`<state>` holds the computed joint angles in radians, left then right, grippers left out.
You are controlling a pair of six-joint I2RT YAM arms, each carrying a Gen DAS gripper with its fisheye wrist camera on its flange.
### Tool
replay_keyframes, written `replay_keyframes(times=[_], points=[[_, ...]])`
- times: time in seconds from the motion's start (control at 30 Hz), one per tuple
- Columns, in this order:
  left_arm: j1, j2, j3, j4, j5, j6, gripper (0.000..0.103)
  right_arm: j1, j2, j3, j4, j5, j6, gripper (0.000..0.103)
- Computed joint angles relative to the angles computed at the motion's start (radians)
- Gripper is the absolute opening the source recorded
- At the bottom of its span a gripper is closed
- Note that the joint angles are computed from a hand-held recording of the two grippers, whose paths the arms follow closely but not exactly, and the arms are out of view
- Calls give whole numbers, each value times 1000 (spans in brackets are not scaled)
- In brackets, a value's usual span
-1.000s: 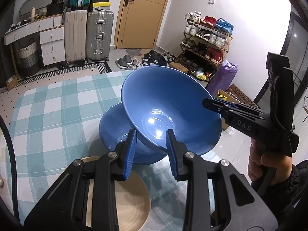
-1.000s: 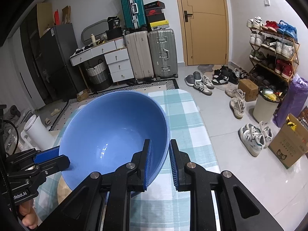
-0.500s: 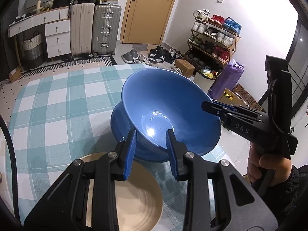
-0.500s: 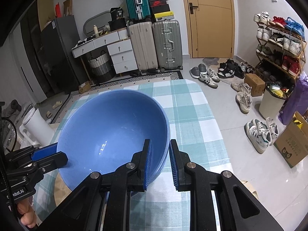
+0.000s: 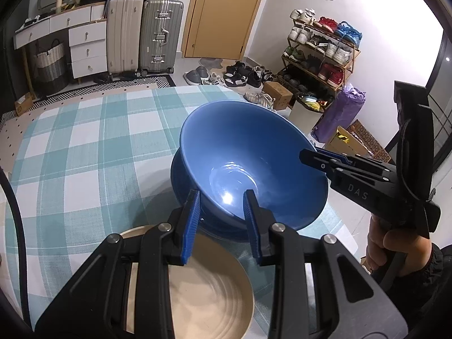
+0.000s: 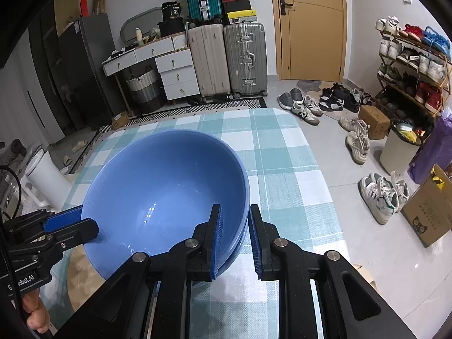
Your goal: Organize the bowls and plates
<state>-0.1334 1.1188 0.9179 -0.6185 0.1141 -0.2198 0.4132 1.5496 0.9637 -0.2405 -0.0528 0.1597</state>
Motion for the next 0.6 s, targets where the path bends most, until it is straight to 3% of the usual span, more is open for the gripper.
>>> replay_keyframes(times=[0.6], points=[[23, 151, -64, 184, -36, 57, 28, 23, 68, -28, 88, 60, -38, 19]])
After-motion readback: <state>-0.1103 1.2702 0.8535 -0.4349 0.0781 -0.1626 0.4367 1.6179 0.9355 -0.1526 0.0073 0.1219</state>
